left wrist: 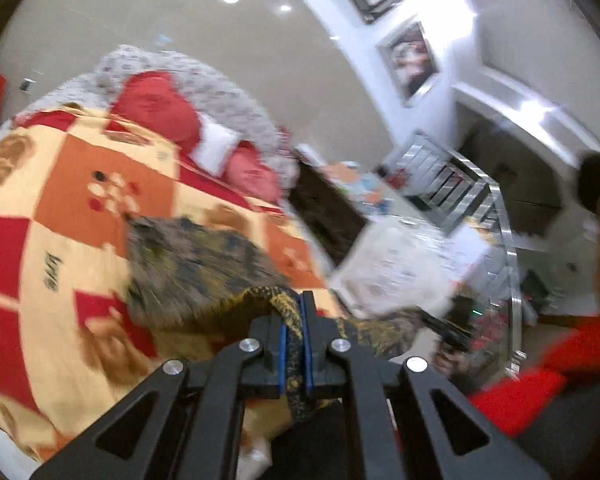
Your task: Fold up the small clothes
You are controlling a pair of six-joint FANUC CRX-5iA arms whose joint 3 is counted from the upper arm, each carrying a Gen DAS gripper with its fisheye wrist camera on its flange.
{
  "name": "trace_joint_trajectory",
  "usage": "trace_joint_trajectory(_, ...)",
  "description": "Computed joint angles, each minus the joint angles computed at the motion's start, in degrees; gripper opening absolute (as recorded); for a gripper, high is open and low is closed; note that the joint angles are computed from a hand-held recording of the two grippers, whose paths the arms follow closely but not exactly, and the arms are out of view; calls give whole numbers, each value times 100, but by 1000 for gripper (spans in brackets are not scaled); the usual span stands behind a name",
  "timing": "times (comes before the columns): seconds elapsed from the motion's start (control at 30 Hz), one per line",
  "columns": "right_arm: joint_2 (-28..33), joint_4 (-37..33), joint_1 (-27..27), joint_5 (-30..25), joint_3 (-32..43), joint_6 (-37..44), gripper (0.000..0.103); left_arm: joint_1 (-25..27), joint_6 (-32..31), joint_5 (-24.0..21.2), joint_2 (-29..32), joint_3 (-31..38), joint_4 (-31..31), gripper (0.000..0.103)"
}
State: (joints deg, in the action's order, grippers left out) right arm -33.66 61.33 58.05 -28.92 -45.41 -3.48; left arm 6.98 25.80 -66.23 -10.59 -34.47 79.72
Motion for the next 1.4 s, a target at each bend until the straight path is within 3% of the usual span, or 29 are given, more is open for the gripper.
trace_joint_trajectory(0.1,482,304,-705,349,78,-192,0,-565,106,972,654,536,146,6)
trace_joint_trajectory(0.2,1103,1119,-1623,936,195,-835,0,-1078,41,1930,1418,1242,111,6)
trace_joint_trajectory(0.27,1640,1446,-2077,1019,431,-958,0,-1243,129,2212,1929,1678,-4,6)
trace_joint_trajectory(0.4,2571,1388,-2698,1244,935,-894,0,-1402,867,2560,2969,2628,-518,6)
trace_joint_trajectory(0.6,4019,-519,-2856,859,2138,513,0,-1425,2123,2667,4023,3679,-1433,6)
trace_joint_trajectory(0.77,4597,-1901,-2829,475,2862,1622,0,-1394,3228,2688,4515,4317,-2655,7)
trace_joint_trajectory(0.87,4855,-3209,-2841,234,3390,2563,0,-1386,3666,2535,4726,4600,-3102,7)
trace_joint_trajectory(0.97,4936,-3970,-2904,24,3662,2943,0,-1305,3765,2238,4836,4700,-3026,9)
trace_joint_trajectory(1.07,4725,-4455,-2994,206,3608,3023,2,-1192,3773,1991,4785,4701,-2955,20)
trace_joint_trajectory(1.13,4393,-4191,-3006,550,3232,2573,3,-1134,3973,2196,4534,4563,-3315,55)
trace_joint_trajectory(1.17,4217,-3730,-2992,686,2967,2073,4,-1123,4051,2332,4392,4464,-3436,74)
trace_joint_trajectory(1.23,3860,-2667,-2970,766,2458,965,5,-1071,3991,2750,3993,4048,-3507,75)
trace_joint_trajectory(1.27,3692,-2289,-2943,745,2267,577,5,-1056,4112,2899,3805,3901,-3674,71)
trace_joint_trajectory(1.3,3581,-2016,-2883,682,2151,314,5,-1082,4037,3134,3512,3587,-3675,61)
trace_joint_trajectory(1.4,3446,-1326,-2510,422,1984,-79,5,-1381,2940,3554,2936,2712,-2827,45)
